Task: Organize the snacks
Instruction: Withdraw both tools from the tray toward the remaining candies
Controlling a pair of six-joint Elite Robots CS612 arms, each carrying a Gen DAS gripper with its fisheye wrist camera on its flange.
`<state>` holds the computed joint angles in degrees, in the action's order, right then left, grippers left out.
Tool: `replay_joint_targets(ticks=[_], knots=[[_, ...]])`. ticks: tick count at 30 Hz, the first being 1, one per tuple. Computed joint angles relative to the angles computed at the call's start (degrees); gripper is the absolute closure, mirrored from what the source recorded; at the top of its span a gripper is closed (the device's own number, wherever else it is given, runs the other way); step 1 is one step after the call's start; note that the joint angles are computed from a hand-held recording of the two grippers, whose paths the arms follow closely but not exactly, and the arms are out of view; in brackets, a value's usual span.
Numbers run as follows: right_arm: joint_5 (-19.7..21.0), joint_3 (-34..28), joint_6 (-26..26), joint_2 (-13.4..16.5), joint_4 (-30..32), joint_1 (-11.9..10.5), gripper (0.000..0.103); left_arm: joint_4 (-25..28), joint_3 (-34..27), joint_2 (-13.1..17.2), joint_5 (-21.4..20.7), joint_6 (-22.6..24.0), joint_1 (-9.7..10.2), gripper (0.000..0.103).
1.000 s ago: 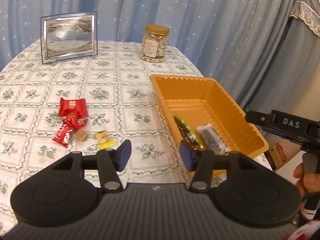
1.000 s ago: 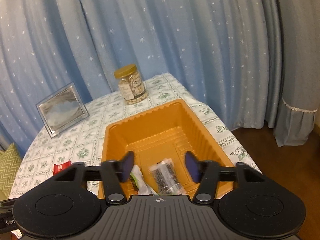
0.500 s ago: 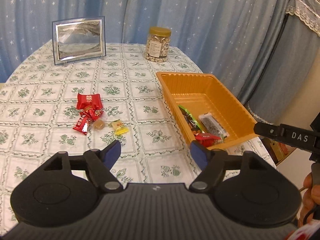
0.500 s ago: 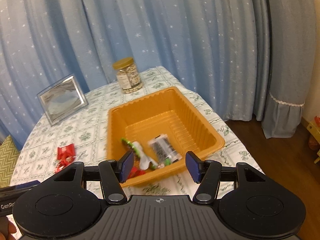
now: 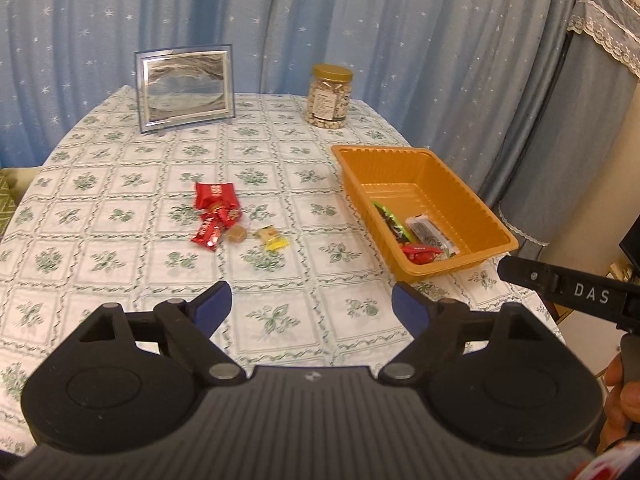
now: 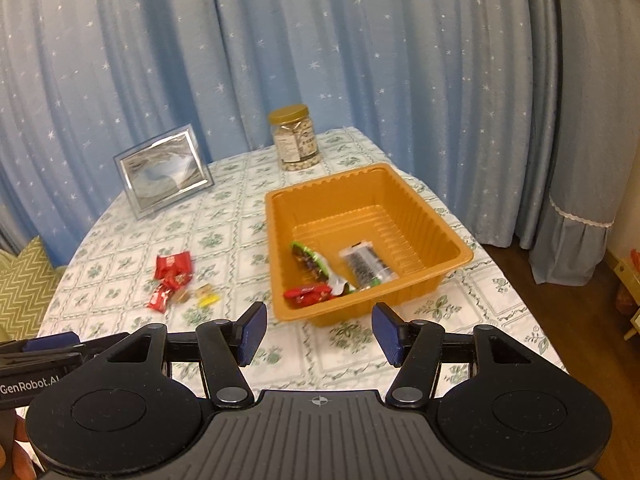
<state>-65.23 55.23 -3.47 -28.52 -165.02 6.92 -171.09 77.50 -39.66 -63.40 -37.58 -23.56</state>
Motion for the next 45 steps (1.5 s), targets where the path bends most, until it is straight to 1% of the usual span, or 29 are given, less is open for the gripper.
replay_joint_targets(ticks=[7,13,18,30,35,38,45], knots=[[0.76,1.69,-0.82,-0.96,-0.74,0.43,0.042,-0.77,3.64,-2.08,1.94,-1.58,-0.29,0.015],[1.53,2.29,-1.67,-1.24,-0.8,0.69,0.042,-0.67,5.61,-3.07,3.36,-2.71,-0.22,0.015],[1.86,2.13,-2.21,-1.12,-0.37,0.87,0.042,-0.43,6.26,-3.4,4.43,-3.52,0.04,0.015],[2.81,1.3,-4.08,-0.52,1.12,1.48,0.042,-0.1,7.07,-3.57,5.03,-4.44,0.78,0.015],[3.87,0.06,-4.75,0.35,2.58,1.97,0.042,0.49,7.22,-3.42,5.23,-4.67,1.27,0.015],[4.34,-1.37,-6.35,1.23,3.85,2.48,0.042,0.71,7.2,-3.24,5.28,-4.89,1.77,0.015],[5.43,-7.36,-9.23,4.73,8.2,3.82,0.042,1.51,5.78,-2.06,5.36,-4.27,3.41,0.015]])
